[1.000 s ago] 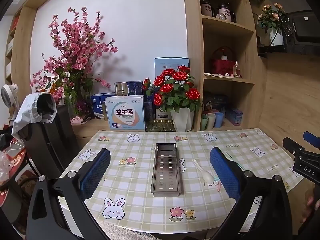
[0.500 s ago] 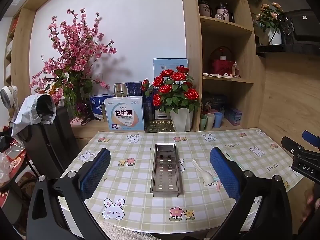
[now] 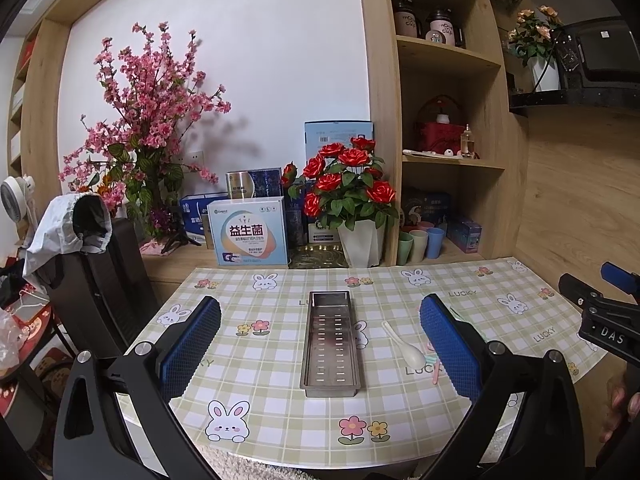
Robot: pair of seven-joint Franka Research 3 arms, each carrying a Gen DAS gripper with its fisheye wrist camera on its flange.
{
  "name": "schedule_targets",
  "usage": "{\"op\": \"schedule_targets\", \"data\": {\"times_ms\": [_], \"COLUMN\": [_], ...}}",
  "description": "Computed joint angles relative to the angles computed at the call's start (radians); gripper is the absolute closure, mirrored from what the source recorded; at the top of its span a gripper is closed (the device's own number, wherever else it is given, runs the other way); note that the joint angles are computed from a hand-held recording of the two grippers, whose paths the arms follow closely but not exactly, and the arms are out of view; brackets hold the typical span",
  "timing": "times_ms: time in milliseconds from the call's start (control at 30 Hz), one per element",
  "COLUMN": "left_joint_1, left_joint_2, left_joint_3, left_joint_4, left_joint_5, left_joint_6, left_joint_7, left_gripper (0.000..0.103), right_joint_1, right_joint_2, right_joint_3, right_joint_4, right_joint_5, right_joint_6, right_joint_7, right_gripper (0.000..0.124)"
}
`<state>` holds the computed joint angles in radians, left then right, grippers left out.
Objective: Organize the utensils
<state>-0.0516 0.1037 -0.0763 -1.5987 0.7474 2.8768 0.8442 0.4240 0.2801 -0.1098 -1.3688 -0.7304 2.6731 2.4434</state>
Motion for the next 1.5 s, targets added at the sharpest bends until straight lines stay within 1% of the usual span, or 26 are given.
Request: {"op": "schedule_targets", "data": {"times_ms": [133,167,767,1433,1500], "left_joint_1": [-0.001,0.000,0.009,0.005,0.009], "left_joint_2": [-0.008,-0.009,-0.011,-0.010,-0.011], "left_joint_3": [0.004,0.004,-0.003,-0.003,-0.006], "left_joint_4": [-0.012,-0.013,-0.023,-0.025,-0.031], "left_joint_5": [0.029,0.030,-0.017,-0.017,-0.040], "left_joint_6": [0.014,0.015,0.019,0.022,0.034], "left_joint_7": [-0.019,-0.022,0.008,0.007,0.027], "left_gripper": [0.005,0.005,0.005,0.005,0.005], "right_joint_1": [0.001,-0.002,0.001,-0.004,-0.004], "right_joint_2": [-0.011,0.000,-0.002,-0.007,-0.006], "right_joint_3": [0.003,0.005,0.004,0.006,0.005], "right_joint_4": [-0.012,0.003,0.003,-0.005,-0.004], "right_joint_5": [-0.004,0.003,0.011,0.013,0.014], "right_joint_6": [-0.004,-0.008,-0.013,-0.008,-0.008], "right_joint_7": [0.004,0.001,0.011,0.011,0.010], "right_gripper": [0.035,0.035,0.035,0.035,0.035]}}
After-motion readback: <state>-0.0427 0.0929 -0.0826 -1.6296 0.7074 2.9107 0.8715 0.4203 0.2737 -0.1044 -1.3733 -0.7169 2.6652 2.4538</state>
